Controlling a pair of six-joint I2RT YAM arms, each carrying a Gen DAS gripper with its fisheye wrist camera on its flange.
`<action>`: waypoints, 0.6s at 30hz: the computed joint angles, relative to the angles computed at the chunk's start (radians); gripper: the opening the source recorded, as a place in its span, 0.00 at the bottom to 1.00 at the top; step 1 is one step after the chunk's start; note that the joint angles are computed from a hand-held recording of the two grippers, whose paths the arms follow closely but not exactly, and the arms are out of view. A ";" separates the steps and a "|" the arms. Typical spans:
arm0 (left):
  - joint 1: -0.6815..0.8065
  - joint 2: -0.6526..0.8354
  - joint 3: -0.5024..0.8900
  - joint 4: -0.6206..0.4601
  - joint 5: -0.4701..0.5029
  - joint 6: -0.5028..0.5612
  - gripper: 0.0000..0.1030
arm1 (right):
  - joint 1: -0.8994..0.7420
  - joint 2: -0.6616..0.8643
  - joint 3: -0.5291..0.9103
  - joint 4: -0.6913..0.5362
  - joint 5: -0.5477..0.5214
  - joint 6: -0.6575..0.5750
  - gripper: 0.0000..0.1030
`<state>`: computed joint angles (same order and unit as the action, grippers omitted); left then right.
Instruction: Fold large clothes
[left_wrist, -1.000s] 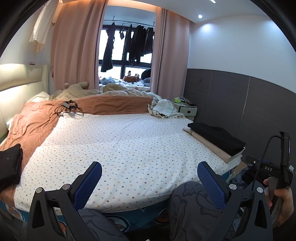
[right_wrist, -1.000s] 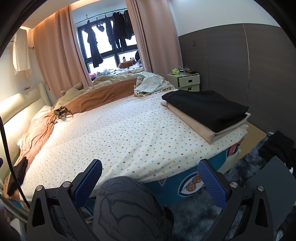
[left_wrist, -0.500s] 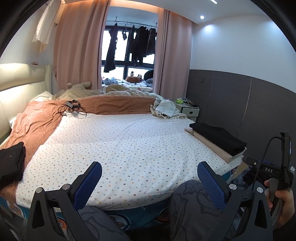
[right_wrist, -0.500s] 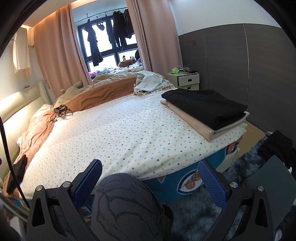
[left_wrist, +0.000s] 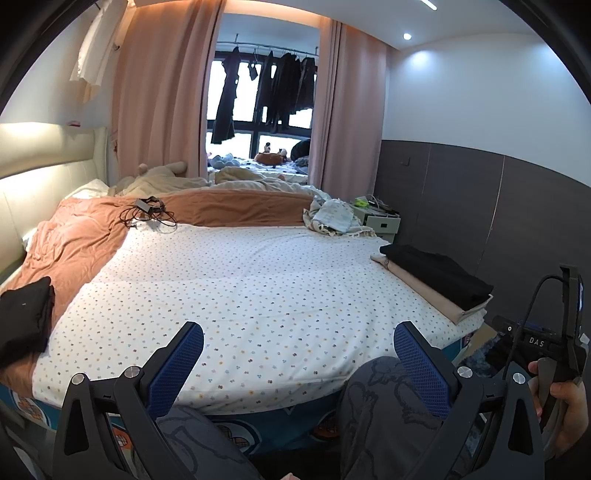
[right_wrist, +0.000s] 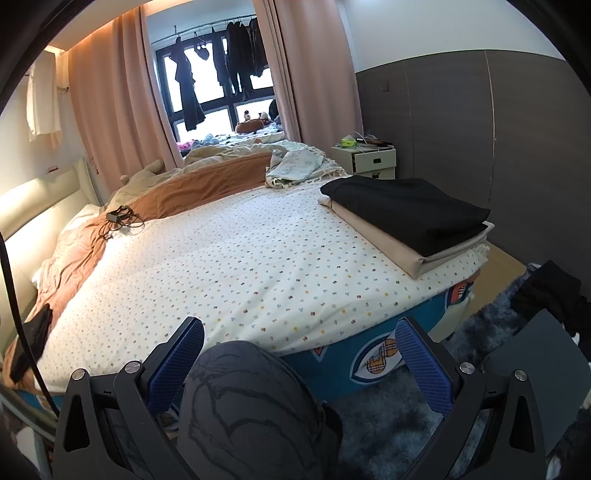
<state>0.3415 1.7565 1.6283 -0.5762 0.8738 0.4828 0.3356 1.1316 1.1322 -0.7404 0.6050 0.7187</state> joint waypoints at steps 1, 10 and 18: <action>0.002 -0.001 -0.002 0.001 0.003 0.000 1.00 | 0.009 -0.001 -0.002 -0.003 0.009 0.005 1.00; 0.009 -0.027 -0.043 0.027 0.003 -0.007 1.00 | 0.045 0.007 0.004 -0.023 0.055 0.026 1.00; 0.016 -0.051 -0.076 0.043 0.012 -0.001 1.00 | 0.076 0.010 0.011 -0.042 0.085 0.027 1.00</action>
